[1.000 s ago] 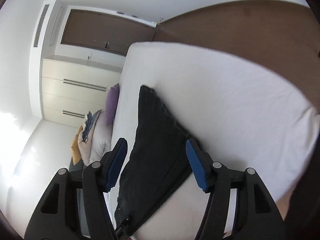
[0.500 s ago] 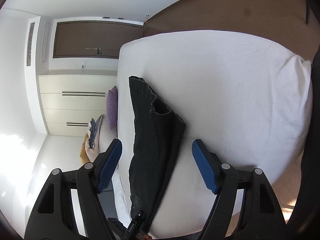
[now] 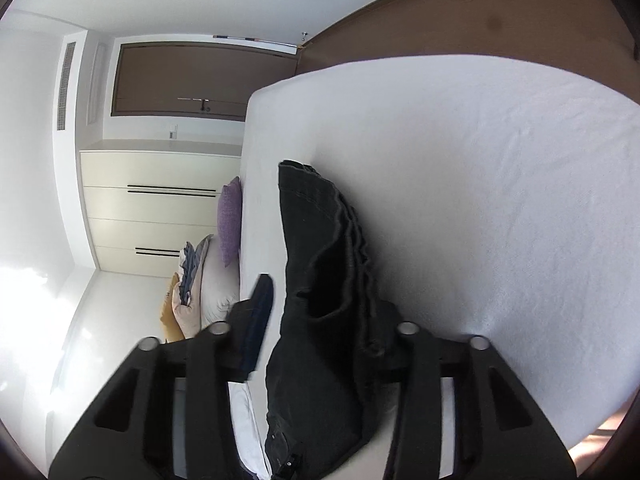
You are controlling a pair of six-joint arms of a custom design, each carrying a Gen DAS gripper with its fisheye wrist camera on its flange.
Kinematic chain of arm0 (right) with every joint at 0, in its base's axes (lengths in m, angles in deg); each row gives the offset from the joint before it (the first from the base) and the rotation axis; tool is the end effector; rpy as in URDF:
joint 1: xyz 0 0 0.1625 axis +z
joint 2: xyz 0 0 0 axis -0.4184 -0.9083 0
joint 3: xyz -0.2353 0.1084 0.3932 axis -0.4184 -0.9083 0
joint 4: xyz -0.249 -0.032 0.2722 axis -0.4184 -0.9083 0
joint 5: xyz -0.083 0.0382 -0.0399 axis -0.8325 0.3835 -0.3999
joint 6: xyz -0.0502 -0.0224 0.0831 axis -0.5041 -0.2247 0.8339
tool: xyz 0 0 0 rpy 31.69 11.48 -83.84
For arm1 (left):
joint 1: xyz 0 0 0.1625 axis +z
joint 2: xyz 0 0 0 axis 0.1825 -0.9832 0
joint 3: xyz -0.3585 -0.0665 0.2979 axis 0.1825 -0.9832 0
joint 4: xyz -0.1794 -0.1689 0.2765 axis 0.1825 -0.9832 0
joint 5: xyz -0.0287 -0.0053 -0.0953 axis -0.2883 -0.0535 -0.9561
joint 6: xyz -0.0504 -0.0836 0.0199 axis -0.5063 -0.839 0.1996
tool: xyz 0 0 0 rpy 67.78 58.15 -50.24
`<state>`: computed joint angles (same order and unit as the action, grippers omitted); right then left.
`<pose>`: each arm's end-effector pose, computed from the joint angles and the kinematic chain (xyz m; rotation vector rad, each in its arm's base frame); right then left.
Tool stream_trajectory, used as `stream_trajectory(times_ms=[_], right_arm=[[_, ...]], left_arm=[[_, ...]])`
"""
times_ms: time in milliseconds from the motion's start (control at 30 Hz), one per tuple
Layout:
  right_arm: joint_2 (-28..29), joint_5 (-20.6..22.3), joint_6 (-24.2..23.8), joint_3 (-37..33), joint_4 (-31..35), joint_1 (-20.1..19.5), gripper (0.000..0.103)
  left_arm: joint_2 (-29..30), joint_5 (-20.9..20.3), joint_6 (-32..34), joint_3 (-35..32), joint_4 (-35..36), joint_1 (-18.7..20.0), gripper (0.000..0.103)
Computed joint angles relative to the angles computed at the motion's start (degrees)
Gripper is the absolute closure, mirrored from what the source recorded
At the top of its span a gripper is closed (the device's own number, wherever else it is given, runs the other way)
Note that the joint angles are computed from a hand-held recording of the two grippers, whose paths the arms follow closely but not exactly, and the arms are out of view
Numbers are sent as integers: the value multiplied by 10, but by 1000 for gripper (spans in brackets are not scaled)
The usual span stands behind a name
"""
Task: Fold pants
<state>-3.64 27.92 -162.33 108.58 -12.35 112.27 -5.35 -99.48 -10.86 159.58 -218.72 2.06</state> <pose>0.1063 -0.4920 0.1623 0.9285 2.2592 -1.4633 -0.3057 -0.2609 0.0570 0.5094 2.6611 -0.6777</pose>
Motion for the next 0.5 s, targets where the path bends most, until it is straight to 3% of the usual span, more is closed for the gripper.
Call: stream_trajectory(times_ms=[67,133,233,500], right_arm=[[5,3,-7,6,0,-9,93],[12,11,-18,0,5,-12,98],[19,29,-36,-17,17,-7,99],[42,166,-150,-89,87,61,99]], left_arm=[[0,0,1,2,-5,0,43],[1,0,0,4,-11,0,43],[3,0,-2,6,-18,-1,43],[5,-5,-8,12,-50,4,43]])
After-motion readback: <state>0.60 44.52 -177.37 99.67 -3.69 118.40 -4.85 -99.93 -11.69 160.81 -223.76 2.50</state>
